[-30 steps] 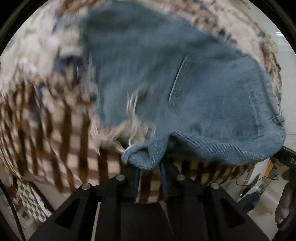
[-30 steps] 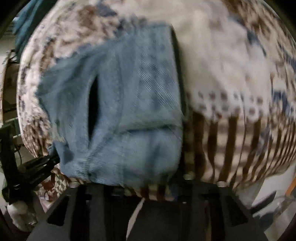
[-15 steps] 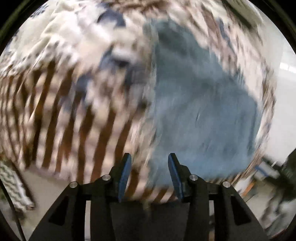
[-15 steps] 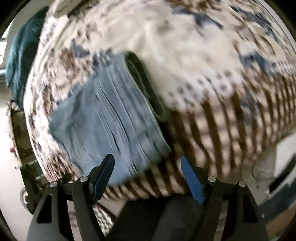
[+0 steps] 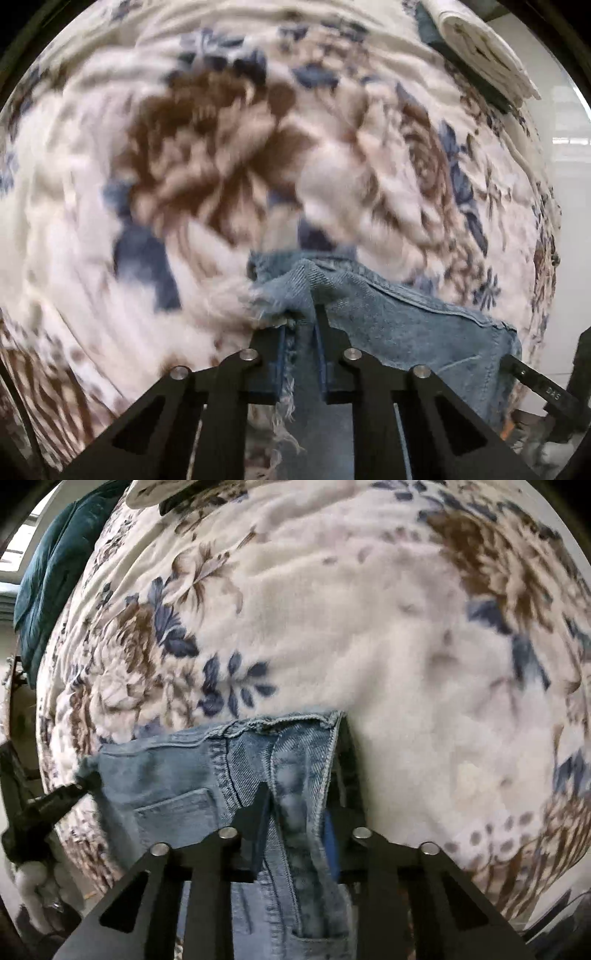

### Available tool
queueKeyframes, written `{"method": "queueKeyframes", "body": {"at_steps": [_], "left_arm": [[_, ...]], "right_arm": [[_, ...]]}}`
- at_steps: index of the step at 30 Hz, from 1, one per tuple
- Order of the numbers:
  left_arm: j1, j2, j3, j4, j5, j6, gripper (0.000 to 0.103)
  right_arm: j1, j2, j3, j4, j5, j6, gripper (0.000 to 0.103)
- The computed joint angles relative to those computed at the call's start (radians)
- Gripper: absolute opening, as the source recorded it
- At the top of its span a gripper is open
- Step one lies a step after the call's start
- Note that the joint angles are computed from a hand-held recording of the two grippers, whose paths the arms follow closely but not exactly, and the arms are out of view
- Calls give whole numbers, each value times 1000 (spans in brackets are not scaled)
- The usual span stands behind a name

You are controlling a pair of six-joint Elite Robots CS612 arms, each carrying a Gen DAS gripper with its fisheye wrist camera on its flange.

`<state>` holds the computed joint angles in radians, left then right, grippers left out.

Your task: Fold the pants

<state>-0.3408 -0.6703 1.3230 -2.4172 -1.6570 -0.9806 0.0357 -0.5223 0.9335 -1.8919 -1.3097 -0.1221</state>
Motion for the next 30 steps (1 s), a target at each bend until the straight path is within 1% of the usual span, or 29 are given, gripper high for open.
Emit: {"method": "queueKeyframes", "body": {"at_steps": [2,3,5,7,8,9,10,11,12,13,15,16,17,20,22,23,24,25,26,27,28,30], "left_arm": [[6,5,-15,34,37,9,10],[12,13,-22,39,24,6,10],[31,27,-32,24,-42,-14,10],[40,23,-25,6,-74,-28,11],[43,11,-8,-13,-95,-35,14],[44,-3,11,-29,-99,-44,17],[43,-19,33,-43,-93,-55,26],[40,-39,63,-66,-89,-74,35],[39,-55,95,-96,-102,-100,38],[37,-62,109,-110,-121,-118,40],[26,-78,143,-131,-184,-157,40],[21,-77,152,-145,-216,-172,40],[12,-81,169,-148,-252,-175,40],[-18,-68,169,-94,-327,-147,40],[-33,-49,164,-77,-377,-144,40],[-40,-43,160,-66,-374,-135,38],[-53,-43,158,-44,-337,-121,33],[-61,-45,156,-32,-307,-103,21],[-67,-48,151,-10,-279,-62,16],[-70,-55,150,11,-252,-34,16],[-68,-59,154,12,-239,-33,16],[-58,-73,164,18,-208,-34,16]], "right_arm": [[-4,-1,5,-9,-1,16,24],[-3,2,0,3,-4,16,24],[-2,14,-26,63,-4,3,24],[-5,34,-73,135,12,4,26],[-9,37,-87,156,31,3,27],[-13,41,-101,177,53,1,30],[-17,40,-109,188,69,-3,33],[-19,37,-110,191,74,-7,42],[-20,31,-107,193,70,-15,51],[-20,25,-100,194,62,-19,54],[-23,12,-85,227,57,-30,55],[-25,3,-69,248,56,-37,55],[-28,-3,-59,259,56,-44,55],[-31,-35,14,279,36,-64,55],[-36,-46,49,292,41,-73,55],[-38,-52,72,298,51,-78,54],[-40,-58,91,303,61,-87,44],[-39,-63,106,292,56,-88,36],[-38,-71,128,272,38,-94,27],[-38,-75,141,255,28,-93,26],[-41,-76,149,246,30,-88,26],[-45,-68,140,271,45,-100,27]]}}
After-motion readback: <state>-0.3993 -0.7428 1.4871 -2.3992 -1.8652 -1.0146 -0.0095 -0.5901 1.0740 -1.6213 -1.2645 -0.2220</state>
